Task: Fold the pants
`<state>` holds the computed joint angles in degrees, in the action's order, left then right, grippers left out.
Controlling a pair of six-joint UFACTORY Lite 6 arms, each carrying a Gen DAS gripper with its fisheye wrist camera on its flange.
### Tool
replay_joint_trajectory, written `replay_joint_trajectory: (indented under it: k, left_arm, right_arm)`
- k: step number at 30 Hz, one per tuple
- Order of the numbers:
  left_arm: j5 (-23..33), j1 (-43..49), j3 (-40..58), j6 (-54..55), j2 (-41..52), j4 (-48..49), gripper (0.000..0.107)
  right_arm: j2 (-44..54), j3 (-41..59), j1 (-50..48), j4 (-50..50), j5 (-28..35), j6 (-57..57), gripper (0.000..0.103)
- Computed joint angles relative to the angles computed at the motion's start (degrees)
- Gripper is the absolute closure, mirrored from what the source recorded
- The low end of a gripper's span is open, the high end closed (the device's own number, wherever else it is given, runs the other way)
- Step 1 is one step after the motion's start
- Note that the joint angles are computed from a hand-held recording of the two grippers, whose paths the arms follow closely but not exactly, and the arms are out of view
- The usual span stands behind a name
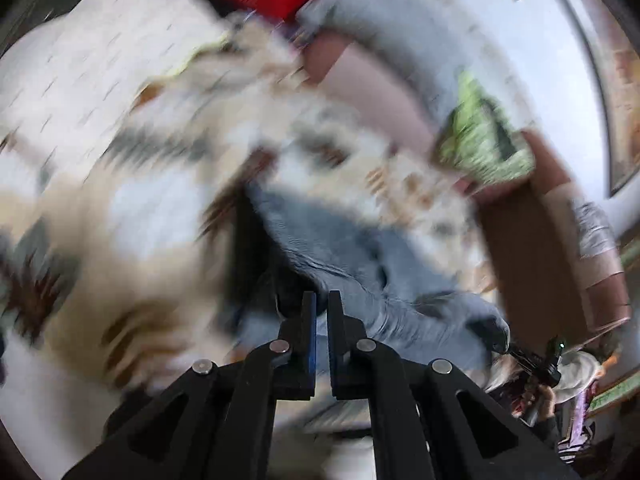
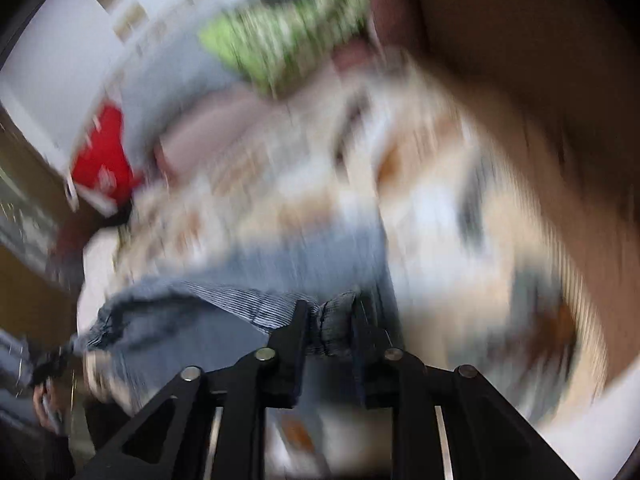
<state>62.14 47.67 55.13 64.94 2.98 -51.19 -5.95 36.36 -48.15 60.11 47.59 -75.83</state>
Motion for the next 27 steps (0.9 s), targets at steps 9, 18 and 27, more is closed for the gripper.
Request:
replay_joint_trajectory:
  k: [9,18,27]
  left_arm:
    - [-7.4,-10.1,-0.6,-5.7,-6.8,-2.4,0.052]
    - [-31.5,-34.3,-7.0,-10.3,1.6,-0.2,0.051]
    - [-31.9,-31.3,-9.4,1.0,3.1,-7.9,0.051]
  right_arm:
    - [-0.3,-0.9,-11.4,1.7,5.1,1.5,0.032]
    - [30.1,26.4,7.0,0.8,3.6,24.7,0.038]
    - [11.9,17.0,16.3,7.6,-14.3,9.0,0.080]
